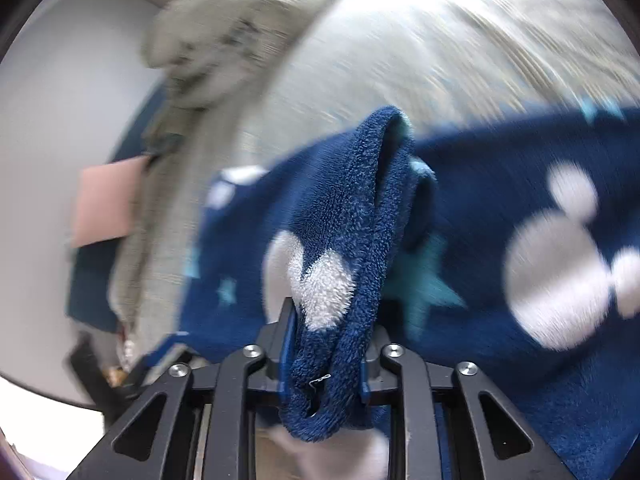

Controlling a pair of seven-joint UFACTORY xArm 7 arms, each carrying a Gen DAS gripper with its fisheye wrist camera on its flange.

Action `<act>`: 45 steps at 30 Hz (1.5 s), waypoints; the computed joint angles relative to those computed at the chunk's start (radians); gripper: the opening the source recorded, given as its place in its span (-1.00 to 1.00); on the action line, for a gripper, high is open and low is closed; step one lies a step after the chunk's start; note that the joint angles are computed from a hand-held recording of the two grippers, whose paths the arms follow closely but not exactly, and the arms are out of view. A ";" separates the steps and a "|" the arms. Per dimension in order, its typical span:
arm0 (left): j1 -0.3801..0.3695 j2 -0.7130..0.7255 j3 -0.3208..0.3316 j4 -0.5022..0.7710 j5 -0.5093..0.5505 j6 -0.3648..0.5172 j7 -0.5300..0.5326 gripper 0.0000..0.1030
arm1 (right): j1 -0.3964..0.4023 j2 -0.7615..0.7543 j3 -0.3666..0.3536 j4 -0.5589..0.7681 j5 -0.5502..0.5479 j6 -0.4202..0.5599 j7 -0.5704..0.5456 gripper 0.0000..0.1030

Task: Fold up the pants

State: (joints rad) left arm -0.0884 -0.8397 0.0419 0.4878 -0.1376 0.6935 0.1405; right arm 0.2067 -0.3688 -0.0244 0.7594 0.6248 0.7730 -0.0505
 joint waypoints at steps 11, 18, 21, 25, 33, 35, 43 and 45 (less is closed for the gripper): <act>-0.045 0.071 -0.031 0.096 -0.001 -0.089 0.015 0.54 | -0.002 -0.124 -0.011 -0.077 -0.011 -0.055 0.027 -0.28; -0.059 0.288 -0.103 0.203 0.056 -0.212 -0.020 0.54 | 0.028 -0.094 -0.005 -0.111 -0.030 -0.061 0.050 -0.28; -0.063 0.377 -0.130 0.241 0.086 -0.145 -0.051 0.54 | 0.055 -0.129 -0.032 -0.166 0.038 -0.117 -0.001 -0.28; -0.060 0.326 -0.178 0.131 0.170 -0.221 -0.095 0.51 | 0.063 -0.171 -0.041 -0.202 0.037 -0.131 -0.028 -0.28; -0.120 0.258 -0.131 0.155 0.123 -0.106 -0.063 0.51 | 0.026 -0.314 -0.021 -0.260 -0.068 -0.088 0.021 -0.23; -0.141 0.249 -0.134 0.160 0.111 -0.111 -0.050 0.51 | 0.000 -0.373 -0.013 -0.288 -0.113 -0.081 0.061 -0.23; -0.209 0.373 -0.177 0.275 0.059 -0.106 -0.084 0.51 | -0.106 -0.600 -0.108 -0.390 -0.206 0.009 0.139 -0.15; -0.287 0.429 -0.143 0.307 -0.041 -0.014 -0.025 0.52 | -0.131 -0.638 -0.121 -0.405 -0.220 0.028 0.148 -0.14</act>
